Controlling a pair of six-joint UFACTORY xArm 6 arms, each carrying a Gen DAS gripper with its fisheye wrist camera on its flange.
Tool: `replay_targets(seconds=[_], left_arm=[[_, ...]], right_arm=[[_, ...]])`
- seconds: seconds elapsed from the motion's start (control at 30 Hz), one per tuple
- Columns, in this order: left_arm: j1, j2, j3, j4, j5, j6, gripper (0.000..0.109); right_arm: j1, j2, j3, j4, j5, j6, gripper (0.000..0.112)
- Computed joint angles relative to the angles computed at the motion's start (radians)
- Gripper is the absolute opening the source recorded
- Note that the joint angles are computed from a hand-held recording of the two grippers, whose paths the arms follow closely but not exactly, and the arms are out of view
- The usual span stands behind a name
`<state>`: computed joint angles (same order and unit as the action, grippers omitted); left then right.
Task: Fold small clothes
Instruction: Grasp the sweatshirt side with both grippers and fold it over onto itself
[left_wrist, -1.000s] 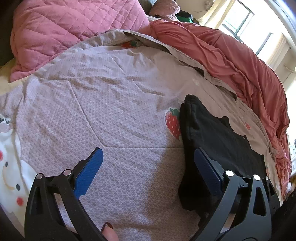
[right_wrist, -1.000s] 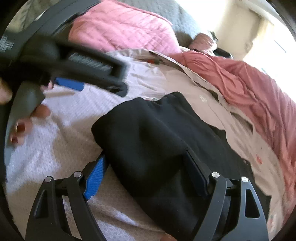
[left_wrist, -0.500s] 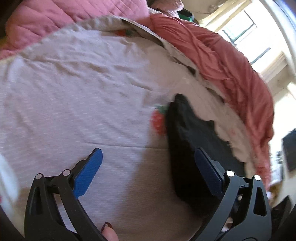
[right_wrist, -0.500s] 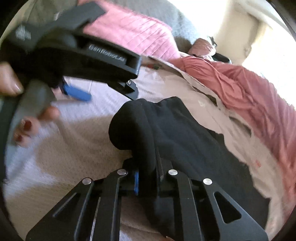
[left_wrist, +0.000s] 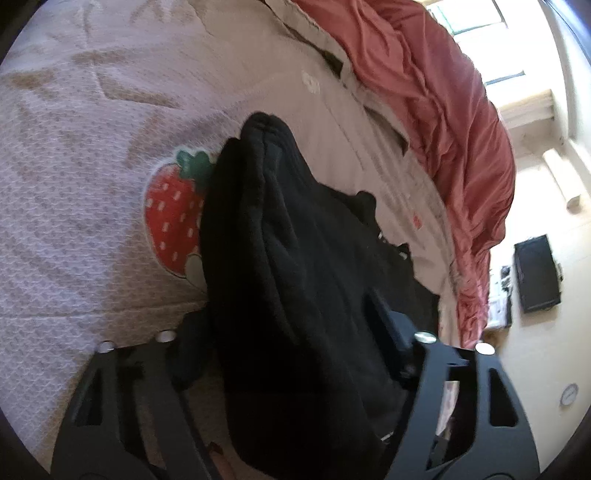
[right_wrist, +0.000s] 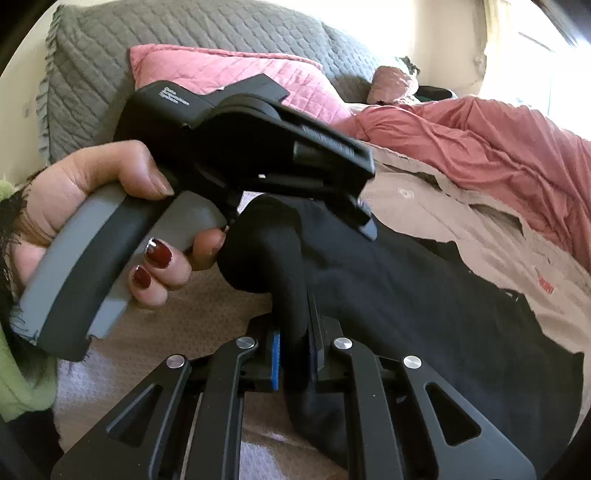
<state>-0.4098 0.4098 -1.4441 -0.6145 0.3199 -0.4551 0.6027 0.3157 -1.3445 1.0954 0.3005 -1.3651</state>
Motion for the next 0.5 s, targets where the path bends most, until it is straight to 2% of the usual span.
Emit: replay_targets(seconds=[0.07, 0.17, 0.27, 0.37, 0.5], left_arm=[[0.006, 0.015, -0.025, 0.100, 0.036, -0.078, 0.036], [0.001, 0.021, -0.038, 0.164, 0.043, -0.144, 0.022], [-0.010, 0.011, -0.054, 0.321, 0.047, -0.270, 0.019], [-0.021, 0.009, -0.087, 0.411, 0.056, -0.343, 0.019], [-0.051, 0.028, -0.186, 0.549, 0.113, -0.428, 0.019]], right_arm=[[-0.005, -0.003, 0.000, 0.018, 0.012, -0.003, 0.010], [-0.011, -0.014, 0.006, 0.052, 0.019, -0.017, 0.010], [-0.018, -0.036, 0.019, 0.130, 0.020, -0.067, 0.010], [-0.032, -0.071, 0.038, 0.238, 0.024, -0.141, 0.010], [-0.068, -0.128, 0.074, 0.368, 0.037, -0.215, 0.009]])
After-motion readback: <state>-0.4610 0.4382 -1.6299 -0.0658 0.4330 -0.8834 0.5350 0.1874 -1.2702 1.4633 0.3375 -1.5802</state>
